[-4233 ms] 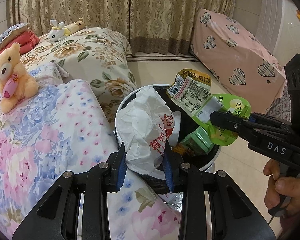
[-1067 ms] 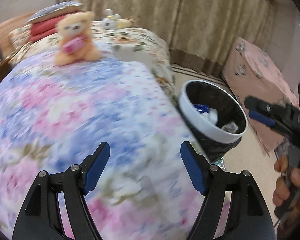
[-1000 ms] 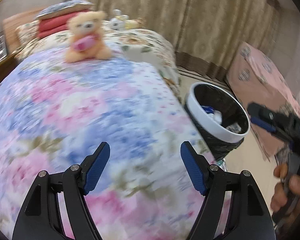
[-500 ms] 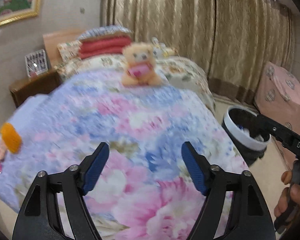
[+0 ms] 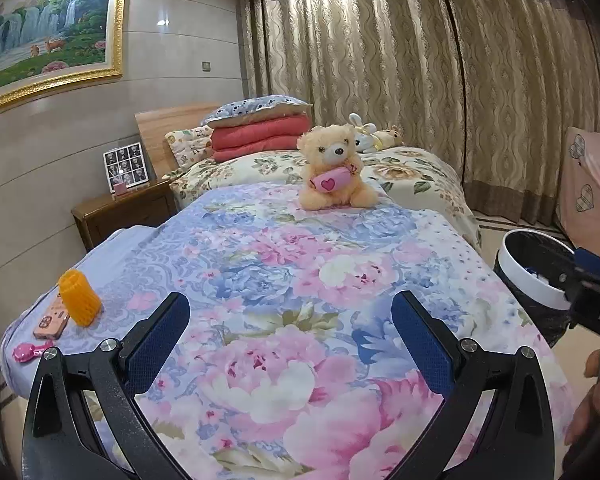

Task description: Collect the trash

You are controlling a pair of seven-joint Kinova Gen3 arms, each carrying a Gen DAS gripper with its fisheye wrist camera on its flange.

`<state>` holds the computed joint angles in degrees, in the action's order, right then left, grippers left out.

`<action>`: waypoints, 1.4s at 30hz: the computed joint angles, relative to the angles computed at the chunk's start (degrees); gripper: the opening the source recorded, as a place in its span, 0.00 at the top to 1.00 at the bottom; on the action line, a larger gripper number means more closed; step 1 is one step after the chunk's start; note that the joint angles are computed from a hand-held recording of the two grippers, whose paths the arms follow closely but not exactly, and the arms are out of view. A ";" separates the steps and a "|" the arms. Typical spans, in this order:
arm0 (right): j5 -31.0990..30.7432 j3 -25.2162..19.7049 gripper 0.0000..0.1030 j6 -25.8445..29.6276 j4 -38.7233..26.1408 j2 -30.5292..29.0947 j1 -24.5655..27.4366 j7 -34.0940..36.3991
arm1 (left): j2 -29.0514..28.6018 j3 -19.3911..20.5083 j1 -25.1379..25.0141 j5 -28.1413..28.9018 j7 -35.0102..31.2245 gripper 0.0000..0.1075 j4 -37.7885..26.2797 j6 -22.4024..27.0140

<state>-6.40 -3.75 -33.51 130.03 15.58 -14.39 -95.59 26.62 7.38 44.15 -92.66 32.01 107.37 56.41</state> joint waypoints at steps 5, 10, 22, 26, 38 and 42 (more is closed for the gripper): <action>1.73 -0.50 0.00 0.92 -0.35 0.02 0.53 -0.93 | 0.12 -0.05 0.15 1.24 -0.62 0.04 -0.41 0.36; 3.02 -0.73 0.00 1.42 -0.58 0.38 1.11 -2.05 | 0.12 -0.37 0.29 1.20 0.08 0.04 -0.17 0.26; 4.86 -0.98 0.00 -0.13 -0.29 1.20 1.19 -2.68 | -0.55 0.39 -0.99 -1.19 3.38 0.04 1.46 -0.71; 4.81 -0.90 0.00 -0.12 -0.33 1.27 1.15 -2.67 | -0.62 0.54 -1.49 -1.20 3.28 0.04 1.52 -1.29; 5.22 -0.95 0.00 -0.16 -0.42 1.48 1.36 -2.90 | -0.24 0.56 -1.46 -1.70 2.81 0.04 1.21 -1.11; 5.35 -0.99 0.00 0.05 -0.53 1.46 1.40 -2.98 | -0.33 0.57 -1.54 -1.79 2.71 0.04 1.25 -1.43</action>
